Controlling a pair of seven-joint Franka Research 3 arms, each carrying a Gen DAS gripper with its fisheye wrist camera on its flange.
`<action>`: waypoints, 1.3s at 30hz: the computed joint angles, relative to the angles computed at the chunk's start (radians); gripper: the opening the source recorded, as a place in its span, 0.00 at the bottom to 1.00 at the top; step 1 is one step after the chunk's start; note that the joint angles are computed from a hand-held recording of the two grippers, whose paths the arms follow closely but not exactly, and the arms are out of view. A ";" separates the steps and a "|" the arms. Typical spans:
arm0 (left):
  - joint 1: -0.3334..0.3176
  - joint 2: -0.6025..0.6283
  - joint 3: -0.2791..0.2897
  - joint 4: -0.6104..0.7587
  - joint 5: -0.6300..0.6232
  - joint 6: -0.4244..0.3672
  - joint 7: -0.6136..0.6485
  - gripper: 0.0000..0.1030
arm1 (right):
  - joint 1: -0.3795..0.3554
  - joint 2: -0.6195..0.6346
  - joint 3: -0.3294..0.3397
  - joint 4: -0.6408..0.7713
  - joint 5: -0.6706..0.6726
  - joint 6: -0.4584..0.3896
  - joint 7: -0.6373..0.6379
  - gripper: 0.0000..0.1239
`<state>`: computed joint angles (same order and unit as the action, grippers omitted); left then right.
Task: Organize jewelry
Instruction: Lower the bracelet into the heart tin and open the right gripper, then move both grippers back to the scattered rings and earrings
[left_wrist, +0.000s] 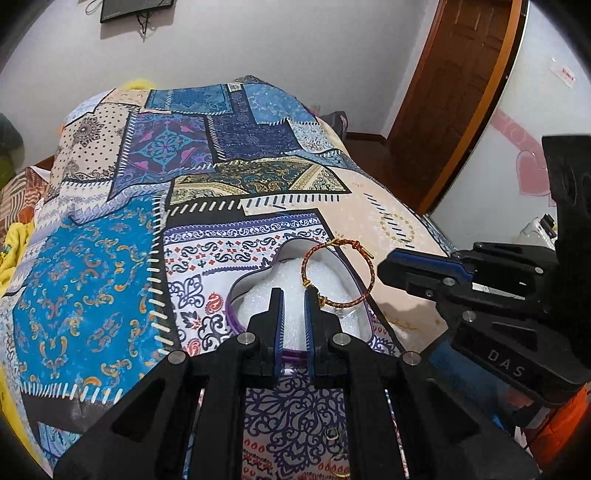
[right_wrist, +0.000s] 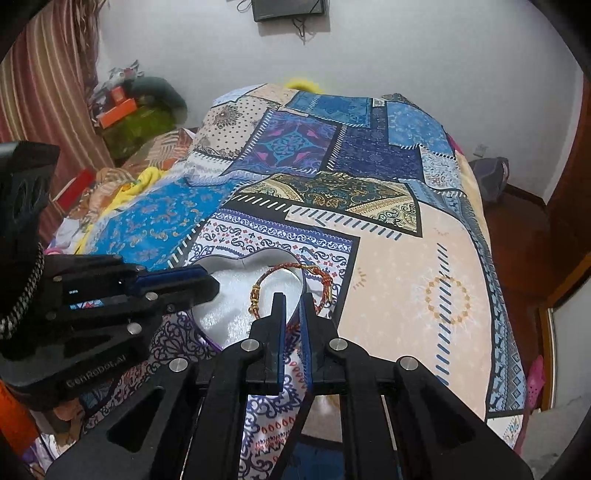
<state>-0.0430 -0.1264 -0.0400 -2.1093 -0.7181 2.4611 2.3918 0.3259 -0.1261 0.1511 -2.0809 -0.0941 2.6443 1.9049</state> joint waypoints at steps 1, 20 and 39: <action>0.001 -0.009 0.000 -0.006 0.003 0.006 -0.002 0.09 | -0.001 -0.003 0.000 -0.001 -0.003 -0.002 0.002 0.06; -0.063 -0.278 0.107 -0.211 0.123 0.050 -0.061 0.37 | -0.031 -0.174 0.084 -0.104 -0.090 -0.009 0.129 0.35; -0.088 -0.382 0.141 -0.355 0.216 -0.122 -0.133 0.39 | -0.010 -0.276 0.118 -0.236 -0.060 -0.080 0.180 0.35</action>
